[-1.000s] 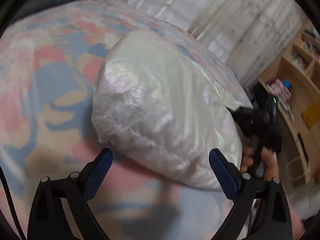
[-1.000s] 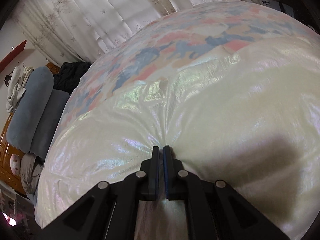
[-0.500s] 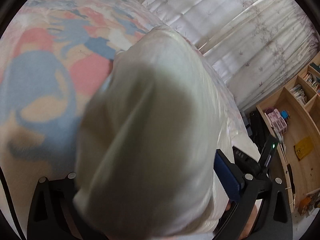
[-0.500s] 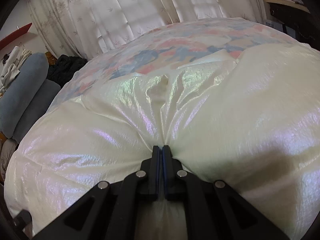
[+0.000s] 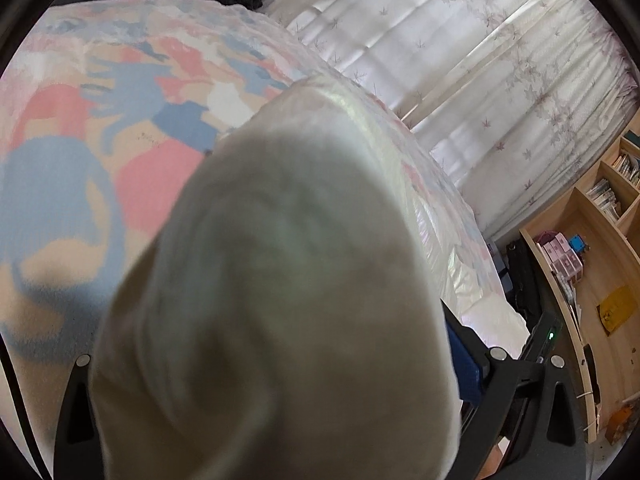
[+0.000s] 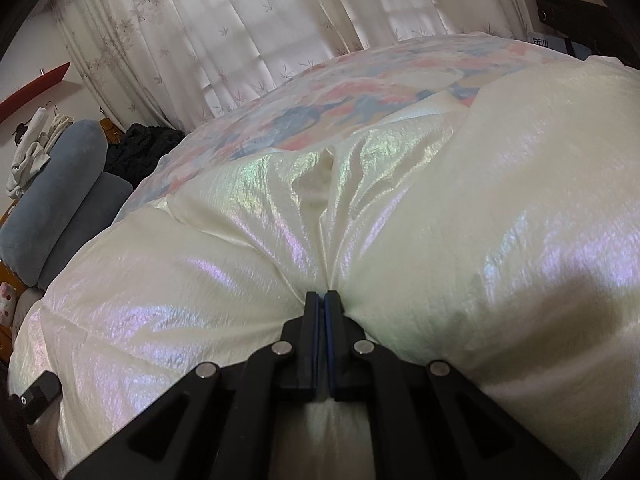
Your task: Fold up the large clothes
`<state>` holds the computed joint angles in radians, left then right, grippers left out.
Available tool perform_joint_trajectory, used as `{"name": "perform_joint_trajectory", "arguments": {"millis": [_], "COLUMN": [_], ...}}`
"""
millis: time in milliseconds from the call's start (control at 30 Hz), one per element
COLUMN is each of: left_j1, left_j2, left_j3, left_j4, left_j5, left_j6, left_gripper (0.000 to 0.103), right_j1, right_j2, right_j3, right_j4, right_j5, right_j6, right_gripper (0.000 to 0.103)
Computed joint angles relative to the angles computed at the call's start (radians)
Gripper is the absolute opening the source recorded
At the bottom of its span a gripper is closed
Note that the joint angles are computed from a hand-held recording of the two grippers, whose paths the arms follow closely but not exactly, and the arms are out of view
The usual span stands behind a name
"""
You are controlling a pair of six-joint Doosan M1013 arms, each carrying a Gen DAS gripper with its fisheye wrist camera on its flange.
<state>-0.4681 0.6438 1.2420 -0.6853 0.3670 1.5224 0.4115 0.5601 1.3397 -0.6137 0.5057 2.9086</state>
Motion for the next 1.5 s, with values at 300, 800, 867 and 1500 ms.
{"name": "perform_joint_trajectory", "arguments": {"millis": [300, 800, 867, 1500], "left_j1": [-0.052, -0.121, -0.128, -0.185], "left_j2": [-0.020, -0.062, -0.068, -0.092], "left_j3": [-0.021, -0.055, -0.056, -0.064], "left_j4": [0.534, 1.225, 1.244, 1.446], "left_j5": [-0.107, -0.053, -0.039, 0.007], "left_j6": [-0.369, -0.754, -0.772, -0.828], "left_gripper": [0.057, 0.038, 0.038, 0.038], "right_j1": [0.001, -0.057, -0.039, 0.033], "right_j2": [-0.003, -0.057, -0.084, -0.053], "right_j3": [0.008, -0.031, -0.018, 0.009], "right_j4": [-0.022, 0.541, 0.453, 0.223], "right_j5": [-0.014, 0.049, 0.053, 0.075], "right_j6": [0.031, -0.448, -0.441, -0.374], "right_gripper": [0.002, 0.050, 0.065, 0.036]}}
